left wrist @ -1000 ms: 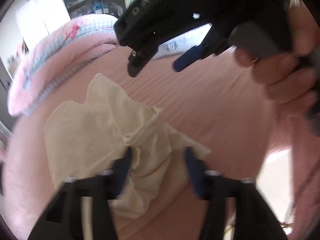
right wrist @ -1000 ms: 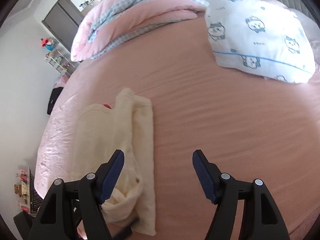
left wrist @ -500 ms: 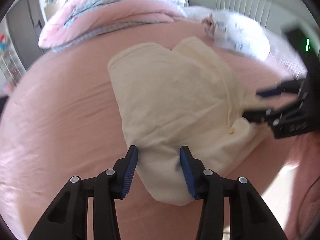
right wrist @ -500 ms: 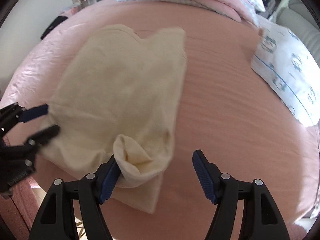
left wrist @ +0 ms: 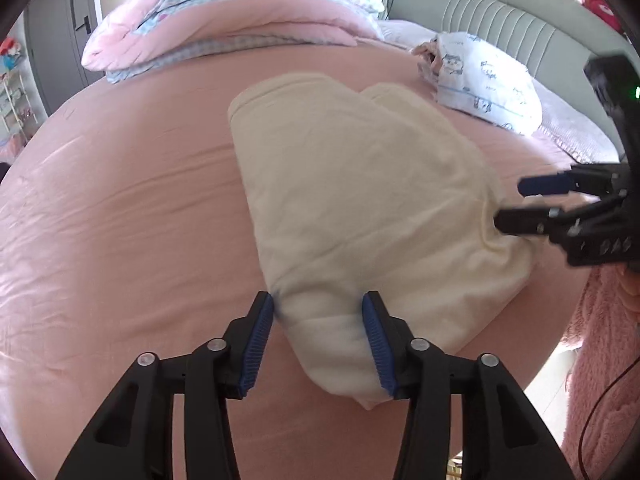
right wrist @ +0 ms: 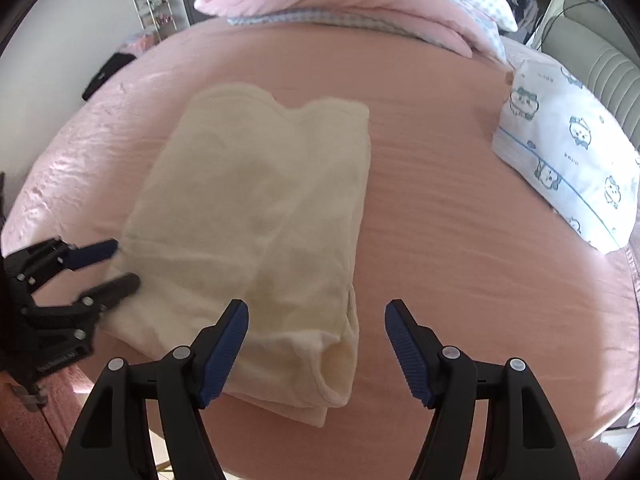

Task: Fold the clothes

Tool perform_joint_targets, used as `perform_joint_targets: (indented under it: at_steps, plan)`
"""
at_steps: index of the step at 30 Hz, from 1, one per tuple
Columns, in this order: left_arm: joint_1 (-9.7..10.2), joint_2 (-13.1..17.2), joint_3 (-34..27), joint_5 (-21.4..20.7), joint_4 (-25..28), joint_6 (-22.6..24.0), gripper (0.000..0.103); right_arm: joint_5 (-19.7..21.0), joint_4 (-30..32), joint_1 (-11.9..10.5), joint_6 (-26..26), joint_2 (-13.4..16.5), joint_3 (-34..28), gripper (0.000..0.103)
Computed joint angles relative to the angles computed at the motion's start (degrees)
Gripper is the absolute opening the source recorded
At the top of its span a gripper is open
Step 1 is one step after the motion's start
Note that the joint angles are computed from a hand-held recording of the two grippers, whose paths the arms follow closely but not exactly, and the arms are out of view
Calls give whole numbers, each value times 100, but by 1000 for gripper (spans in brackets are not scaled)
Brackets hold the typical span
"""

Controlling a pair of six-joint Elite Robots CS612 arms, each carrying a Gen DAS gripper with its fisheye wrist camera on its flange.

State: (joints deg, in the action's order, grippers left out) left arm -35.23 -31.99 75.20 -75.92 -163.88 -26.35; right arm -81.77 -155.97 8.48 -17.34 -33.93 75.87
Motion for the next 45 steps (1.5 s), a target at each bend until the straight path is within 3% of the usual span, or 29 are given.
perform_joint_targets:
  at_steps: [1,3,7,9,10,13,17,20,23,25,27,29,32,34,36,39,42,44,45]
  plan:
    - [27,-13,21,-52,35,-84,64,-80,124,-19,27,36,-6,70]
    - [84,-53,100,-209,13,-255,70,297,265,-157,281,17,92,70]
    - [46,-244,291,268,133,-400,68,234,126,-239,417,-144,263,70]
    - [-41,-337,423,875,-83,-583,62,185,-230,-255,354,-259,393,70]
    - [-56,-349,454,924,-342,-565,61,166,-399,-262,326,-311,446,70]
    - [-53,-211,241,716,-927,-18,60,409,-511,-270,220,-313,323,71]
    - [-99,185,-420,1015,-926,707,60,622,-289,-95,-347,-19,-208,71]
    - [-26,465,-973,870,-419,899,60,403,38,84,-763,291,-677,71]
    - [69,618,-1308,714,144,839,61,443,291,32,-726,494,-912,71]
    - [162,495,-1051,463,-3,456,62,496,476,-11,-686,624,-1069,71]
    - [209,348,-766,493,-104,129,62,768,736,-164,-472,621,-1098,76]
    - [266,233,-556,434,-344,-119,61,641,535,-183,-557,572,-1023,80]
    - [342,254,-639,113,-883,12,60,801,99,-167,-507,490,-952,80]
    - [375,404,-971,-134,-846,371,60,1266,159,-180,-368,544,-1162,80]
    - [409,608,-1414,-336,-556,708,60,1162,392,-92,-388,747,-1592,80]
    - [487,968,-2163,-499,425,792,60,610,1105,65,-679,1170,-2374,80]
    - [566,1044,-2289,-515,517,470,61,175,916,135,-863,1398,-2653,79]
    - [608,1065,-2342,-330,645,183,61,-1,515,131,-799,1452,-2664,79]
    - [660,1106,-2396,-473,704,-1,63,27,496,107,-648,1471,-2693,79]
